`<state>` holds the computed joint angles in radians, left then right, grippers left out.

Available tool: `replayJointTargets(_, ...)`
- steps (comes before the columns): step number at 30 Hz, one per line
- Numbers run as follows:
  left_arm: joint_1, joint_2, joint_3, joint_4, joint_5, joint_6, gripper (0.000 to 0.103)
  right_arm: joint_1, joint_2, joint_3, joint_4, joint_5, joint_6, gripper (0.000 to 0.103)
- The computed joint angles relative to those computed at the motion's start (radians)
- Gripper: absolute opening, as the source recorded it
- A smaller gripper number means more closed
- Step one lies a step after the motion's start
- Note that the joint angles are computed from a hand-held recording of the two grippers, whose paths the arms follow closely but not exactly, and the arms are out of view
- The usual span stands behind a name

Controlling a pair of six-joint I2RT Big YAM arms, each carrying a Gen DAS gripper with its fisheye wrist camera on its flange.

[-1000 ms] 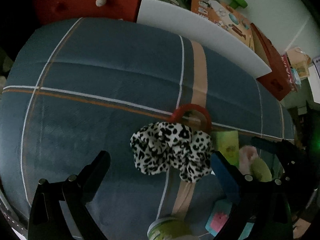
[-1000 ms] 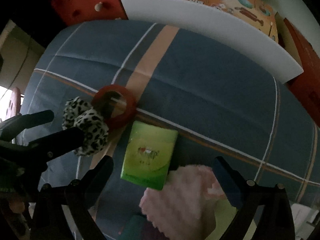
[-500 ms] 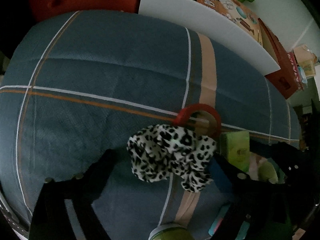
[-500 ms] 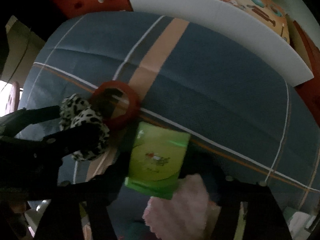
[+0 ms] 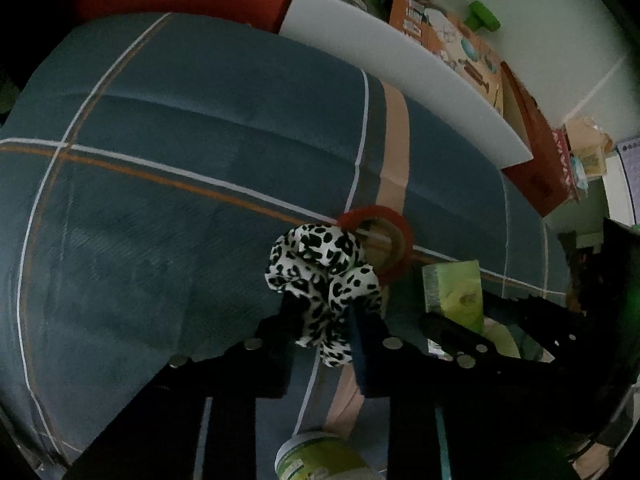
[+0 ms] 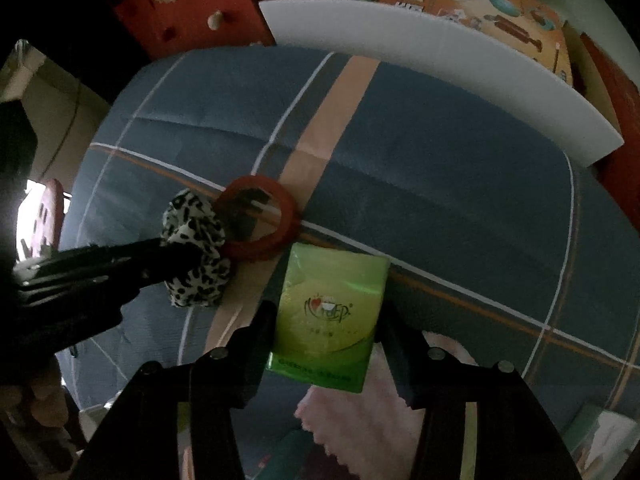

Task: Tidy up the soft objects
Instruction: 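Carry the scrunchie with the left tool while the right tool carries the tissue packet over the tray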

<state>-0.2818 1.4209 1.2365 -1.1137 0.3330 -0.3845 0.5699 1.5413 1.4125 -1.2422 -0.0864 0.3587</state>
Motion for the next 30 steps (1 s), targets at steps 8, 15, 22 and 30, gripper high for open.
replayJointTargets(8,0.022,-0.097,-0.045,0.018,0.000,-0.046,0.019,-0.001,-0.067,-0.006,-0.015,0.007,0.007,0.055)
replayJointTargets(15,-0.001,-0.245,-0.097,0.075,-0.026,-0.124,0.019,0.013,-0.167,-0.045,0.019,0.014,0.068,0.055)
replayJointTargets(22,-0.104,-0.356,-0.118,0.095,-0.102,-0.226,0.020,0.025,-0.271,-0.126,0.071,0.066,0.177,0.055)
replayJointTargets(30,-0.300,-0.385,-0.152,0.157,-0.276,-0.347,0.020,0.070,-0.451,-0.239,0.084,0.253,0.293,0.055)
